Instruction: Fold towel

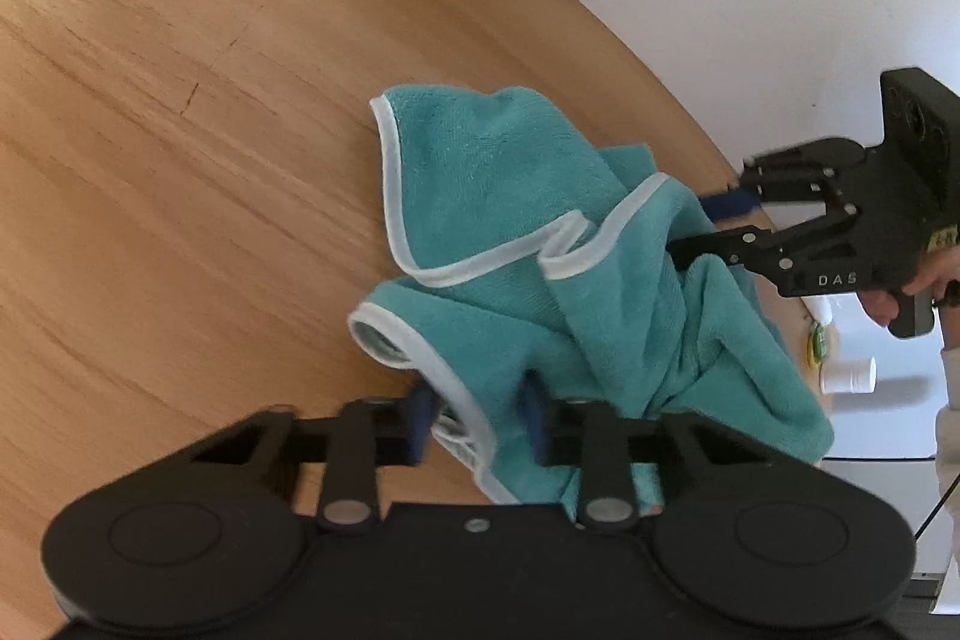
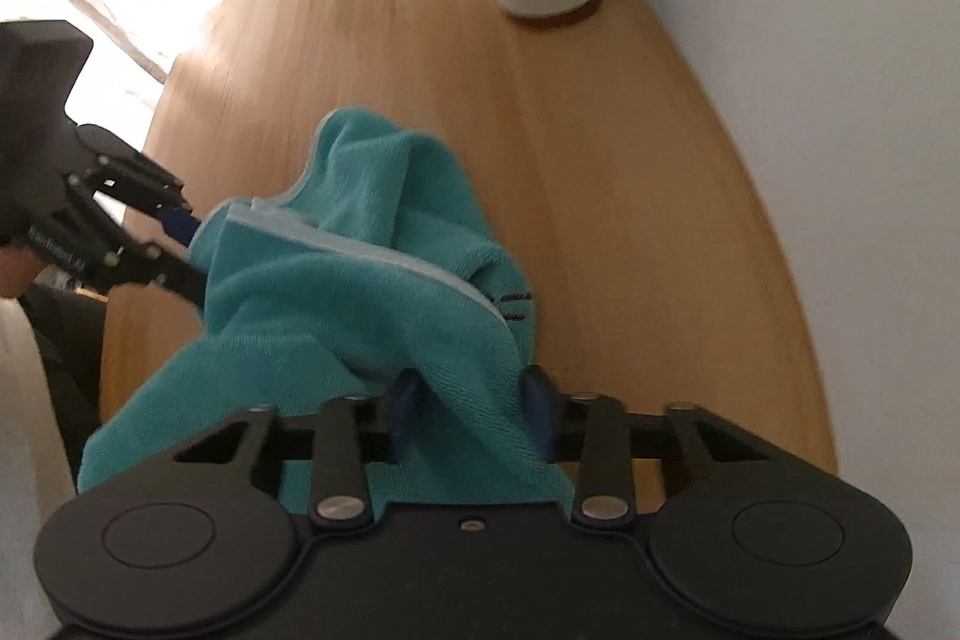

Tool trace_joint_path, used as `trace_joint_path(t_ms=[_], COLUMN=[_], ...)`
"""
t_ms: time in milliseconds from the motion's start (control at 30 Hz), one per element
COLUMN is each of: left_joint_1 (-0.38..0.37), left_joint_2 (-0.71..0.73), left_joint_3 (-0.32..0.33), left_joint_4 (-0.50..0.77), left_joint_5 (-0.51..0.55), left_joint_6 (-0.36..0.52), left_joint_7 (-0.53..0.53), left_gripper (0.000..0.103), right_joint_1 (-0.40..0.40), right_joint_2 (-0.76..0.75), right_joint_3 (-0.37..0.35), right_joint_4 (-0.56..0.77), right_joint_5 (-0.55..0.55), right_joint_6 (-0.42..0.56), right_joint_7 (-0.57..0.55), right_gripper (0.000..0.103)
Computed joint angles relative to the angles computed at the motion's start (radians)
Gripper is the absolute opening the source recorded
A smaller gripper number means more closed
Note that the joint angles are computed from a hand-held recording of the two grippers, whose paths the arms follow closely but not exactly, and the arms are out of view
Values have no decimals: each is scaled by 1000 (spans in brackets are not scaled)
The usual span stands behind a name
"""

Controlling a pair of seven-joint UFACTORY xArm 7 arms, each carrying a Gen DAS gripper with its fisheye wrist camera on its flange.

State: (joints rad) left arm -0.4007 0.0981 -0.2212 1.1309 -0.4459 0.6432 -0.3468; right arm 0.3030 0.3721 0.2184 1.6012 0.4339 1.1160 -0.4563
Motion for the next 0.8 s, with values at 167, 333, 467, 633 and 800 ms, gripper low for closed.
trace_joint_path(t_ms=[167,333,467,633,800], left_joint_1=[-13,-12,-15,-10,3], left_joint_2=[-6,-22,-57,-122,-151], left_joint_3=[-2,3,11,19,27], left_joint_4=[4,6,-8,-43,-13], left_joint_5=[55,90,166,242,285], left_joint_6=[-25,-20,-44,-39,120], left_joint_7=[-17,-1,-43,-89,-97], left_gripper=[13,10,10,10,10], right_joint_1=[-29,-37,-9,49,74], right_joint_2=[-85,-259,-402,-622,-761], right_joint_3=[-4,-20,-35,-48,-18], right_joint_4=[-91,-272,-418,-619,-738], right_joint_5=[75,176,243,297,206], right_joint_6=[-42,-174,-300,-505,-630], right_joint_7=[7,6,20,127,314], right_gripper=[6,6,6,5,5])
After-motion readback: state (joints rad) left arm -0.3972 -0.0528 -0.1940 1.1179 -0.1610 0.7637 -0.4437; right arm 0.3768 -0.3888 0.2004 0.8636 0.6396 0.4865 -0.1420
